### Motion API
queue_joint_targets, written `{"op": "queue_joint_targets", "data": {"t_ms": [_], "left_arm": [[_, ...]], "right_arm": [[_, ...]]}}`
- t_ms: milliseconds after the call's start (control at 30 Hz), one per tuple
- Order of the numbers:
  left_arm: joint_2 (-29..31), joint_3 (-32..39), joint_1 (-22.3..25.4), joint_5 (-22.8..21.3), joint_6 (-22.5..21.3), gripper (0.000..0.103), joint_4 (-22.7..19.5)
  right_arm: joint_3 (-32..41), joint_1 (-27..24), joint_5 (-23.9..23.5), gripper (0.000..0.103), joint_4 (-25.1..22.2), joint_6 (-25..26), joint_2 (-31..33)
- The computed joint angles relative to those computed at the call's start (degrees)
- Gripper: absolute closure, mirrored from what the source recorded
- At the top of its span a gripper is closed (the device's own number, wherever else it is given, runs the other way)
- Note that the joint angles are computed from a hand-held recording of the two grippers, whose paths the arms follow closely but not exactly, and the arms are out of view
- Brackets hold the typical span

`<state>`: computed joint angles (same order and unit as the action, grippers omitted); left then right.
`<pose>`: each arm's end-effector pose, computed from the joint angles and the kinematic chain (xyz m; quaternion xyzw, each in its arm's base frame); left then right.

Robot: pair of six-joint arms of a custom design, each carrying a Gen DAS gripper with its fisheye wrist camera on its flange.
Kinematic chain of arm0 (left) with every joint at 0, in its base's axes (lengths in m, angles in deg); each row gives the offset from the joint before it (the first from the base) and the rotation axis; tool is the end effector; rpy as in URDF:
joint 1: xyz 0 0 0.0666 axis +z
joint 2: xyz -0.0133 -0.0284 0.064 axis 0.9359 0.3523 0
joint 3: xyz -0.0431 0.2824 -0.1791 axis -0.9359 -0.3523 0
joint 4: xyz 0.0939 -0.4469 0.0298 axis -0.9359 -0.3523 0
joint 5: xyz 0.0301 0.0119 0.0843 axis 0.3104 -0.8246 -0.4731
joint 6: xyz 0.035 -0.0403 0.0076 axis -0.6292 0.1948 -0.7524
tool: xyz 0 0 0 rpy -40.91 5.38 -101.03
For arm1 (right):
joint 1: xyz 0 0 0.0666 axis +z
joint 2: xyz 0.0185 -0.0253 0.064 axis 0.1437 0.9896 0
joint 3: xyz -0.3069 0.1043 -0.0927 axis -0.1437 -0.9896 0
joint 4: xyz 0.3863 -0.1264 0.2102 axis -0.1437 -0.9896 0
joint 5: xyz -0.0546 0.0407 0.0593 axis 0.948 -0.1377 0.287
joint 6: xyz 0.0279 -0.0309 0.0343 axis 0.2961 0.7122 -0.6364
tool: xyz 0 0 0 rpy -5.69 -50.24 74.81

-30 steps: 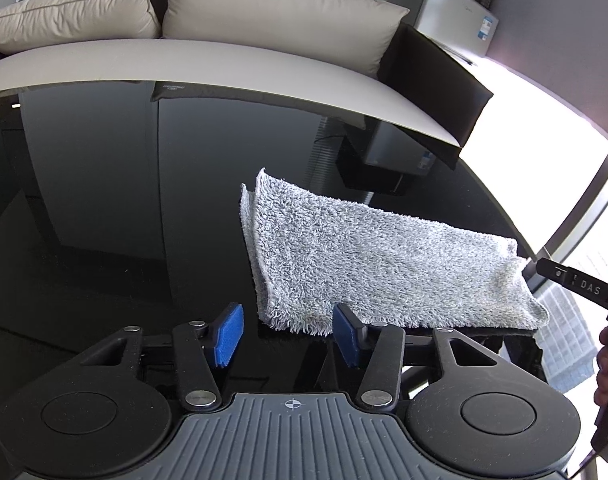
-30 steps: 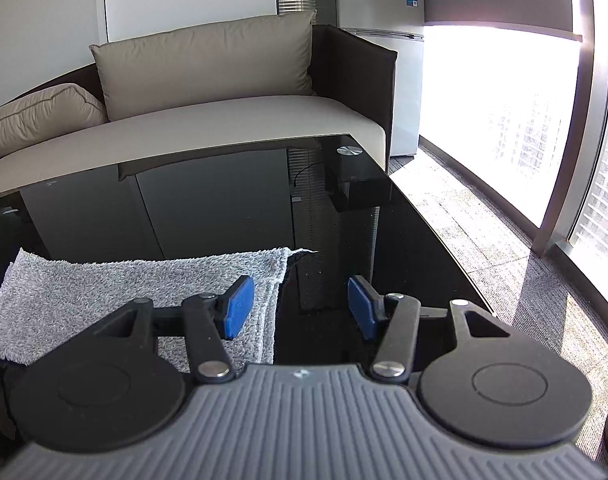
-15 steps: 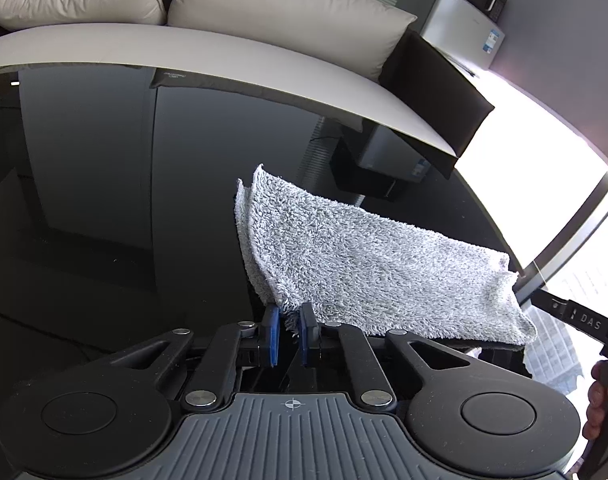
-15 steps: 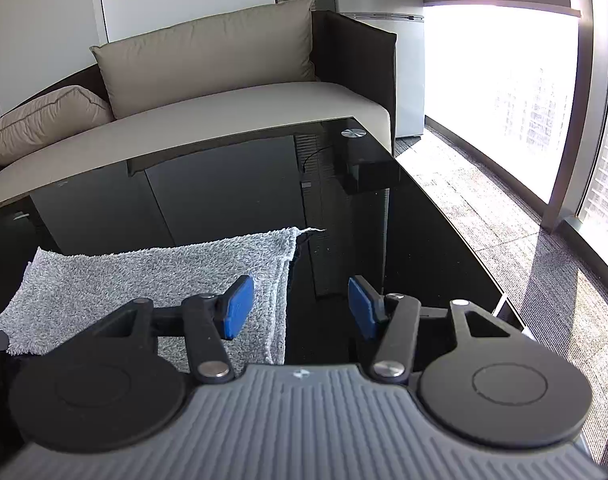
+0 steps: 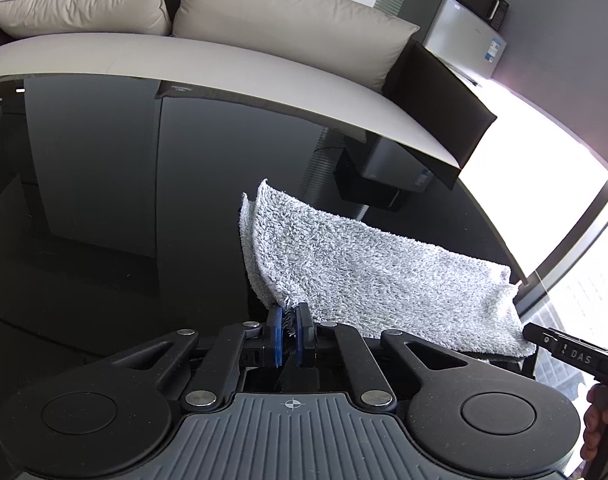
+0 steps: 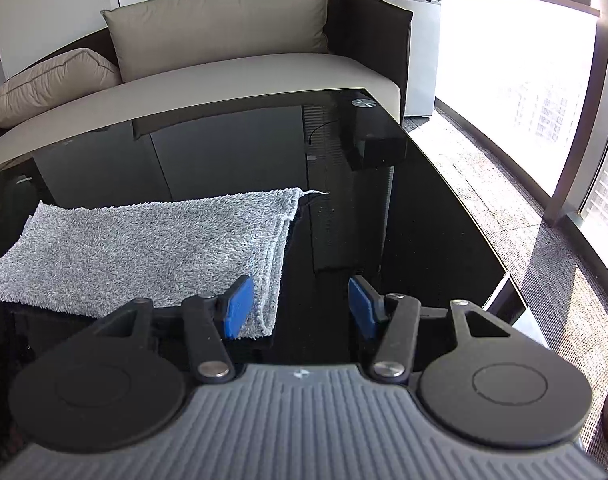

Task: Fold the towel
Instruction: 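Close the left gripper on the end of the folded grey towel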

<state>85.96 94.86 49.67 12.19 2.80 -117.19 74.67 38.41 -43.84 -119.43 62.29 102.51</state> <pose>0.3227 -0.1036 0.4178 -0.2261 0.8897 -0.0495 0.3935 0.4649 0.2663 0.3893 -0.1380 0.8974 0.1117 0.4040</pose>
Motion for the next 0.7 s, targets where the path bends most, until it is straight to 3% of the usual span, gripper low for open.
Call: {"op": "queue_joint_targets", "data": {"t_ms": [700], "left_arm": [[2.74,2.89,-1.63,-1.66,-2.02,0.097,3.08]], "right_arm": [[0.65,-0.54,-0.38,0.048,-1.88,0.58,0.42]]}}
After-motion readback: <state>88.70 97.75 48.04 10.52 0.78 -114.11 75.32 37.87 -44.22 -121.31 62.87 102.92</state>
